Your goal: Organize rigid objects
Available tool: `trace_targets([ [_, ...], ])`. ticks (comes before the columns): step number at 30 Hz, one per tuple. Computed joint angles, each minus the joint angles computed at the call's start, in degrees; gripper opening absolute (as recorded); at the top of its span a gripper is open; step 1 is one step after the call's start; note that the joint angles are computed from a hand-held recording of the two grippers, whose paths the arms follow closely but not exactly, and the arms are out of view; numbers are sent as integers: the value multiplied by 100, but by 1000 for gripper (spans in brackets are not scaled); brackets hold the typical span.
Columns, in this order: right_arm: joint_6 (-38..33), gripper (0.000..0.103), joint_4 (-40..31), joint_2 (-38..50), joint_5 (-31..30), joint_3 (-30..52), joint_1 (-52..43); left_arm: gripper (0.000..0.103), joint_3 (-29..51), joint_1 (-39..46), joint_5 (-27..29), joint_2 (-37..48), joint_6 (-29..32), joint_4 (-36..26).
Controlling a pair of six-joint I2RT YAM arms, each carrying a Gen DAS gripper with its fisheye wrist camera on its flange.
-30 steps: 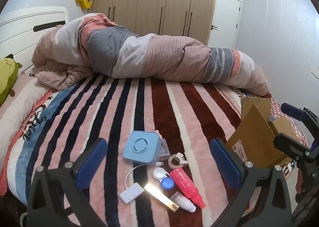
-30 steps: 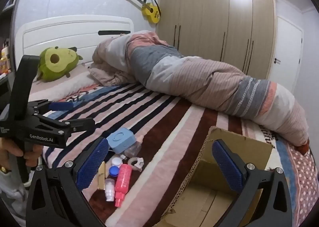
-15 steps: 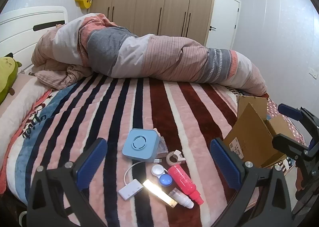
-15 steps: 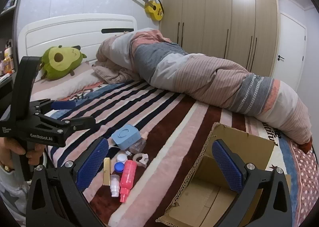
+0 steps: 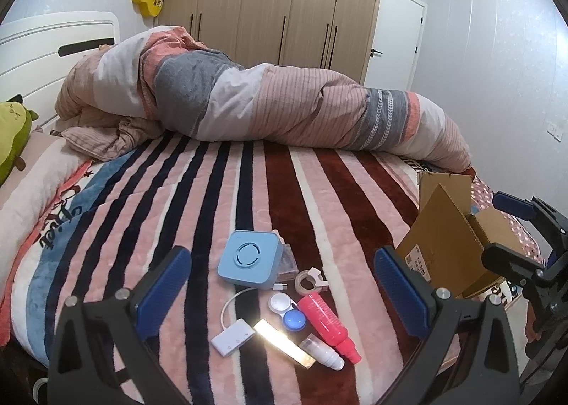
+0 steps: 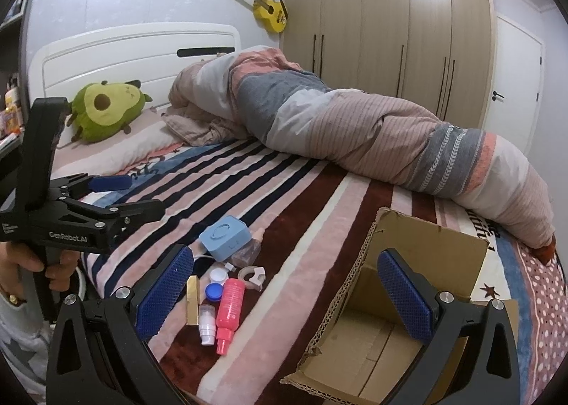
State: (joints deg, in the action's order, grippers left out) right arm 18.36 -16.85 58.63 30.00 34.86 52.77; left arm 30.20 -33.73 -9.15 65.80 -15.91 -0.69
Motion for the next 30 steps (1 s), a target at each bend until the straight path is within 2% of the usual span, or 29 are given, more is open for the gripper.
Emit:
trace_targets([
  [30,37,103,-133,-74,-11,43,51,103,58,16,-48,-280,32,-301],
])
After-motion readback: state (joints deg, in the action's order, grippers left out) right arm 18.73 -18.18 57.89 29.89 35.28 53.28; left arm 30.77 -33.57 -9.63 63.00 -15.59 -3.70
